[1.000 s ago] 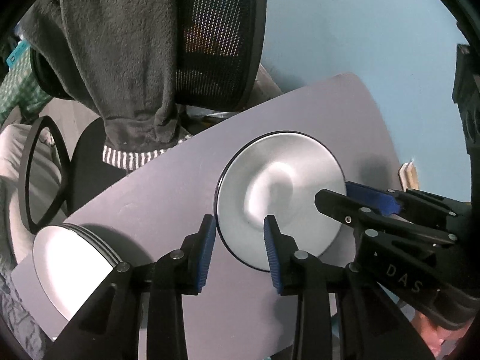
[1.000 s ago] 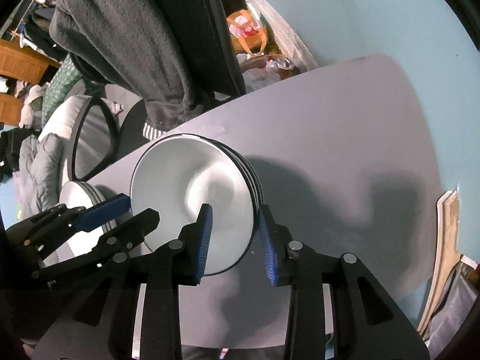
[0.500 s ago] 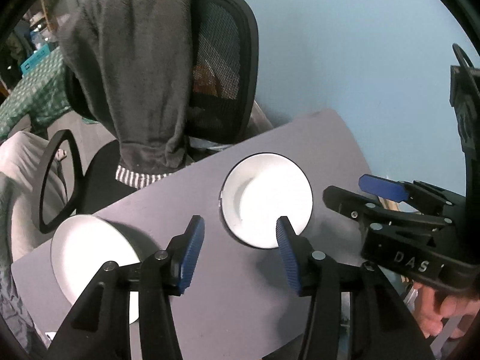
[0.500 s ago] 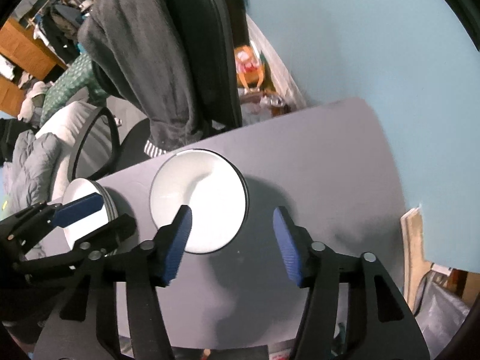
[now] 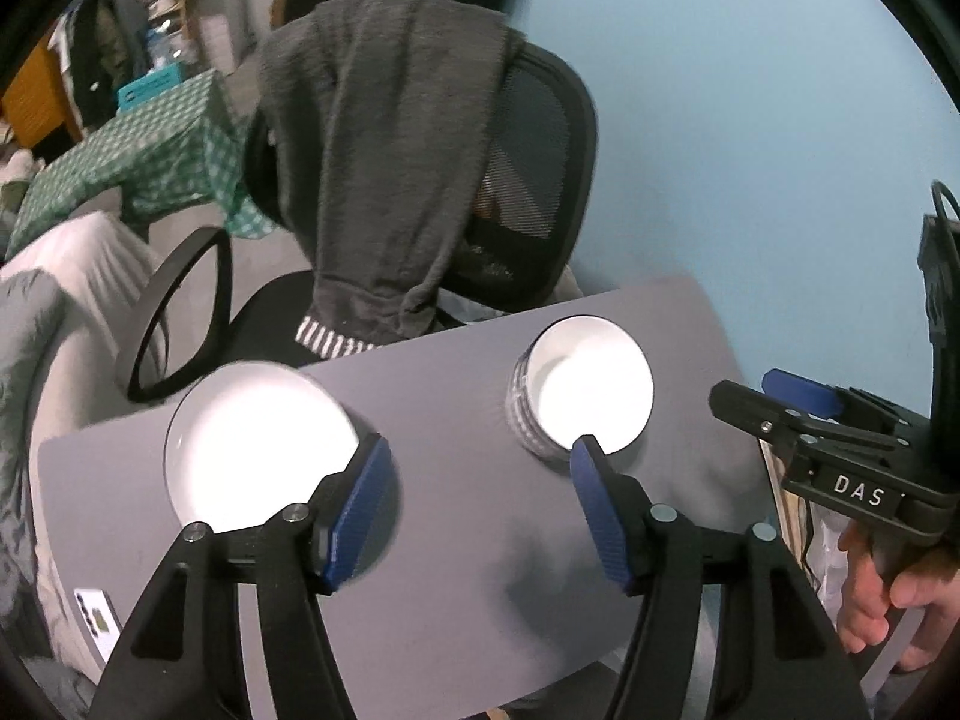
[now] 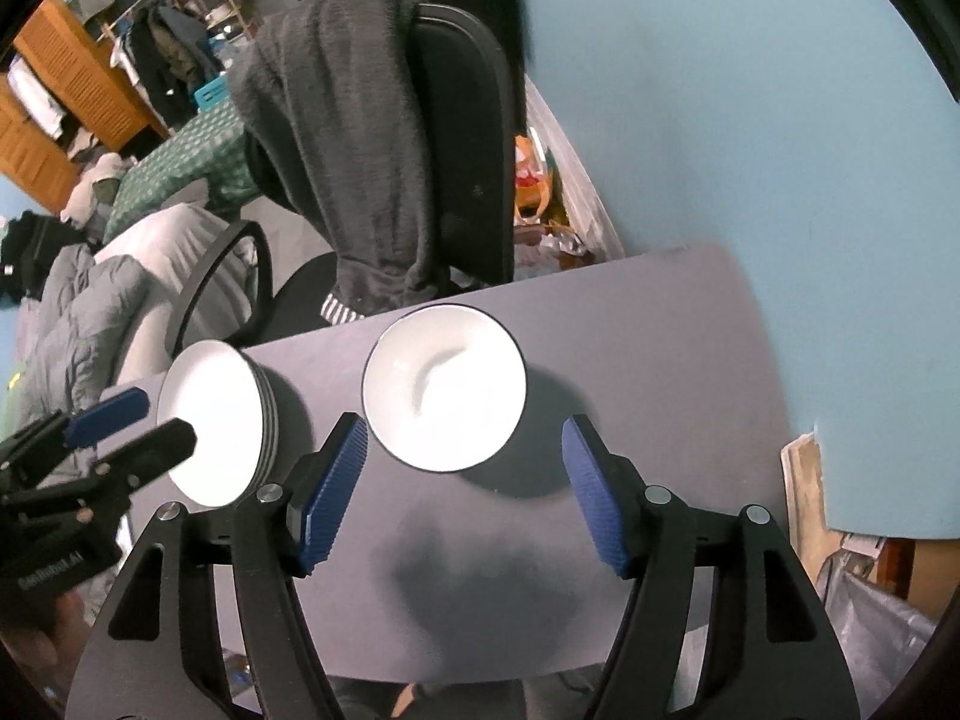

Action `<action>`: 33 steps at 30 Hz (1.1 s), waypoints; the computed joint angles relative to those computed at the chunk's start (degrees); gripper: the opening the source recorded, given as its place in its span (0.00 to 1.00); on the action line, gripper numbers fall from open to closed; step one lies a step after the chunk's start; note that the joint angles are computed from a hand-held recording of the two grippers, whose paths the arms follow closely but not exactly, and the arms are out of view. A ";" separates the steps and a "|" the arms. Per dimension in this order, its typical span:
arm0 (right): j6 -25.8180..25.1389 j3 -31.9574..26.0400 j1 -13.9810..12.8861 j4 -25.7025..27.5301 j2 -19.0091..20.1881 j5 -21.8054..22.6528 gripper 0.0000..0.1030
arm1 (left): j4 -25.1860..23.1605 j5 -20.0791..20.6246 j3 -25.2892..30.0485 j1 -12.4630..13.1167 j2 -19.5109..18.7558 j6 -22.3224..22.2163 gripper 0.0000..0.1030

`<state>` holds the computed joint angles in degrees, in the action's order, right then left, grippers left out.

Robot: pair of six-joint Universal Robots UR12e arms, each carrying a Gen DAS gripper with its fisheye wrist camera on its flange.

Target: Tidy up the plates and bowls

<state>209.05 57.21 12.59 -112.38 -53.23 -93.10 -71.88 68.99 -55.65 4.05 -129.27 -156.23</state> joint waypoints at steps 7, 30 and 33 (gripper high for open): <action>-1.35 -0.39 0.58 -0.08 0.37 0.64 0.66 | 0.50 -0.11 -2.28 1.57 1.03 -3.58 0.64; -6.42 -3.47 0.18 4.57 3.06 3.10 0.66 | -4.35 0.15 -0.23 1.89 -1.13 -6.73 0.64; -7.36 -3.30 -0.46 5.48 3.24 3.23 0.66 | -7.06 -0.26 1.98 1.00 -2.84 -7.18 0.64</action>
<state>201.69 53.92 12.13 -106.90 -49.99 -89.86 -78.93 68.72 -53.67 5.04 -132.11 -163.41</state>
